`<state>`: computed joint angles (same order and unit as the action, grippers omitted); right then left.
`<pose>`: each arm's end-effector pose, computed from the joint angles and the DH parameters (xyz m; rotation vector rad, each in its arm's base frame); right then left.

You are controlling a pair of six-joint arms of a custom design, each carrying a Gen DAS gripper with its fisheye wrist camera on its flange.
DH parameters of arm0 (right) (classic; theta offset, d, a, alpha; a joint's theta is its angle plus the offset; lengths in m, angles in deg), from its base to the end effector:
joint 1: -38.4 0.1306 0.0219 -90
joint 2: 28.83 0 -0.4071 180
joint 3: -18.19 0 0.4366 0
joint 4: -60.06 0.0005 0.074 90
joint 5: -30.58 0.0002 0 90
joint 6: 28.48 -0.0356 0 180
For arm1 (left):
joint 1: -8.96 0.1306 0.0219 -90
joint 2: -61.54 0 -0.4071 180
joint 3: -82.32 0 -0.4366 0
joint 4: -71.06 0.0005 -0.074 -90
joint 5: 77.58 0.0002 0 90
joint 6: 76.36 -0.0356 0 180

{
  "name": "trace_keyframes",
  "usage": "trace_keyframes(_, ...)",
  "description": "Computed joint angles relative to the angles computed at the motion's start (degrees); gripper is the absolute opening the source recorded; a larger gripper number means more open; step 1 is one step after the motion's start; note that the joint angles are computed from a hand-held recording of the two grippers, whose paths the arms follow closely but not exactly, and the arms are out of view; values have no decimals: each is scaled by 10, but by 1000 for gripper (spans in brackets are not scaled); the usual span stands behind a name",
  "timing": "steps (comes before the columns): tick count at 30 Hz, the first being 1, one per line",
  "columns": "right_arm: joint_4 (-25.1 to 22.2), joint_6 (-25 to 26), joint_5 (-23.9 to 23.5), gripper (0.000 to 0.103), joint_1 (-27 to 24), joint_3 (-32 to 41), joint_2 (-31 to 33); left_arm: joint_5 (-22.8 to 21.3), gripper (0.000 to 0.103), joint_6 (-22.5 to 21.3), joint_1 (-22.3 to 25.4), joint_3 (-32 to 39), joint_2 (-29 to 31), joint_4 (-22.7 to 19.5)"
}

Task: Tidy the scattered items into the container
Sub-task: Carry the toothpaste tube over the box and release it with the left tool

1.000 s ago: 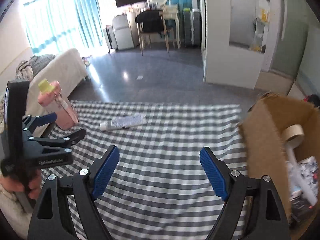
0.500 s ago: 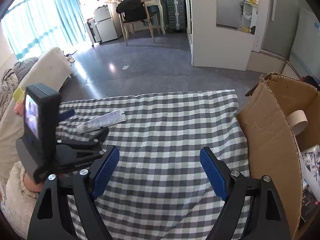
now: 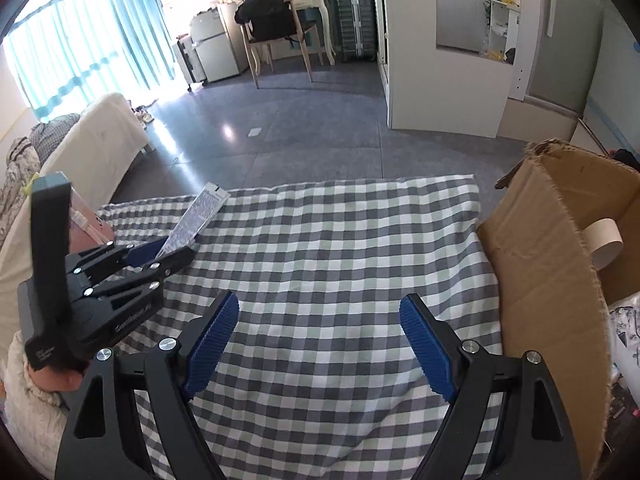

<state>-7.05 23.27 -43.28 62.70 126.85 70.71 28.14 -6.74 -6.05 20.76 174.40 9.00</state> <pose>0.5307 0.2282 0.5094 0.4081 2.4910 0.0699 0.6486 -0.1844 0.4578 0.8687 2.3770 -0.3130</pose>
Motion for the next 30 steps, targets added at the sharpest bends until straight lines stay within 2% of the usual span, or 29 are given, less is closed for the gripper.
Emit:
trace_keyframes(6, 13, -9, 29, 83, 14, -23, -44, 21, 27, -2, -4, -33, -63, -4)
trace_keyframes(12, -4, -52, 106, 83, 21, -56, -123, 44, 27, -10, -46, -46, -121, -11)
trace_keyframes(16, -59, -120, 174, 83, 15, -89, -190, 63, 27, -22, -97, -34, -139, -26)
trace_keyframes(19, -99, -175, 205, 83, 2, -121, -243, 83, 27, -27, -139, -9, -137, -44)
trace_keyframes(22, -148, -237, 223, 83, -11, -156, -292, 114, 27, -20, -179, 27, -119, -69)
trace_keyframes(26, -193, -291, 218, 83, -34, -190, -344, 96, 27, -9, -231, 62, -86, -80)
trace_keyframes(28, -211, -305, 212, 83, -46, -204, -363, 85, 33, -6, -253, 66, -74, -79)
trace_keyframes(30, -214, -308, 202, 83, -59, -217, -378, 72, 69, -24, -269, 52, -74, -68)
